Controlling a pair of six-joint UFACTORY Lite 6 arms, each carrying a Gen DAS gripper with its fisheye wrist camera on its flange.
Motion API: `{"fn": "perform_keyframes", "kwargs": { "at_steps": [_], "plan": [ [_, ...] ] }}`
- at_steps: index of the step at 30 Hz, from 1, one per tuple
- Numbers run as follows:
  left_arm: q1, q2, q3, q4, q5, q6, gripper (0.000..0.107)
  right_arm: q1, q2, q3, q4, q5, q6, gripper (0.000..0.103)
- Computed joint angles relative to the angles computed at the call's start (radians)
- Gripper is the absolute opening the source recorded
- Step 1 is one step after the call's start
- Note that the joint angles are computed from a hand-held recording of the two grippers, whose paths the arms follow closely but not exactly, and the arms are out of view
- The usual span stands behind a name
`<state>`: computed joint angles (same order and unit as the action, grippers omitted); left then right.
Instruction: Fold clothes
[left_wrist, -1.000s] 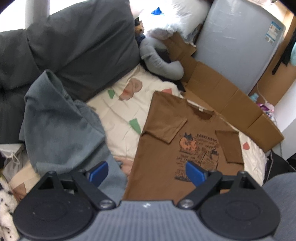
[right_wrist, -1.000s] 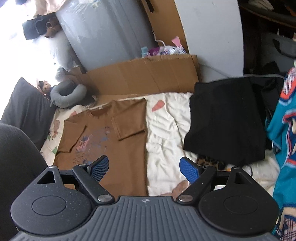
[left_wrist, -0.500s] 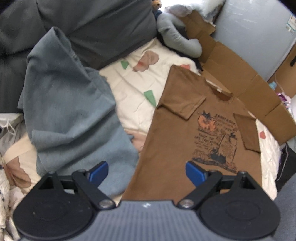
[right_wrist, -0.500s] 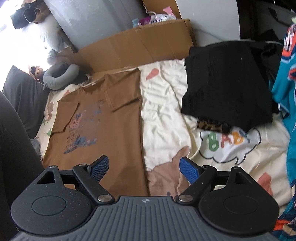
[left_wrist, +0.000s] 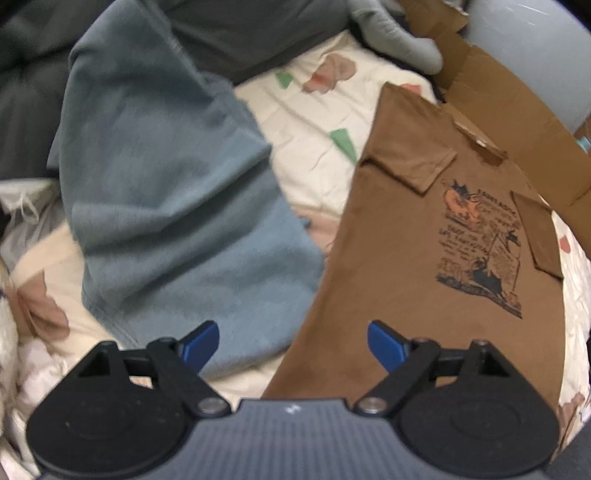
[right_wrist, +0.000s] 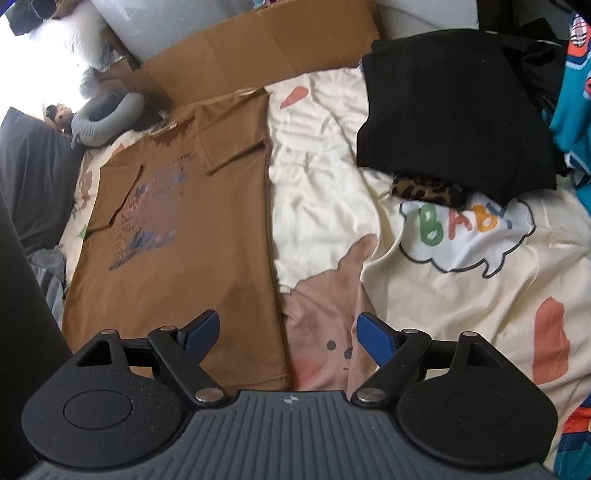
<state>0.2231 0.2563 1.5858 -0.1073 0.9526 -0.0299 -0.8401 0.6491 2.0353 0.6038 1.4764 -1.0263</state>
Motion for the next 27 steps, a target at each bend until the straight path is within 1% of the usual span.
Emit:
{"fn": "perform_keyframes", "kwargs": {
  "at_steps": [1,2,4,6,10,11,12,13,14,22,27],
  "plan": [
    [0.005,0.002,-0.008,0.0,0.0,0.002,0.088,0.003,0.001,-0.01,0.0,-0.001,-0.008,0.081],
    [0.01,0.001,-0.016,0.002,0.001,0.002,0.088,0.006,0.004,-0.019,0.001,0.001,-0.016,0.075],
    [0.02,-0.003,-0.034,0.007,0.001,-0.001,0.088,0.014,0.011,-0.034,0.0,0.001,-0.028,0.068],
    [0.025,-0.004,-0.041,0.017,0.005,0.001,0.088,0.025,0.019,-0.051,-0.008,-0.005,-0.034,0.065],
    [0.033,0.002,-0.046,0.03,0.015,0.014,0.084,0.048,0.036,-0.101,-0.028,-0.024,-0.048,0.054],
    [0.033,0.002,-0.045,0.034,0.016,0.016,0.084,0.053,0.042,-0.112,-0.032,-0.028,-0.051,0.048],
    [0.033,0.001,-0.045,0.038,0.018,0.017,0.084,0.06,0.044,-0.13,-0.042,-0.041,-0.058,0.044],
    [0.034,-0.002,-0.046,0.039,0.017,0.018,0.084,0.066,0.045,-0.151,-0.05,-0.057,-0.066,0.034],
    [0.034,-0.006,-0.052,0.04,0.016,0.019,0.084,0.071,0.047,-0.17,-0.055,-0.074,-0.073,0.027],
    [0.032,-0.014,-0.083,0.061,0.022,0.023,0.084,0.103,0.065,-0.3,-0.096,-0.196,-0.088,0.027],
    [0.026,-0.032,-0.116,0.071,0.024,0.02,0.084,0.115,0.076,-0.343,-0.118,-0.231,-0.108,0.027]
  ]
}}
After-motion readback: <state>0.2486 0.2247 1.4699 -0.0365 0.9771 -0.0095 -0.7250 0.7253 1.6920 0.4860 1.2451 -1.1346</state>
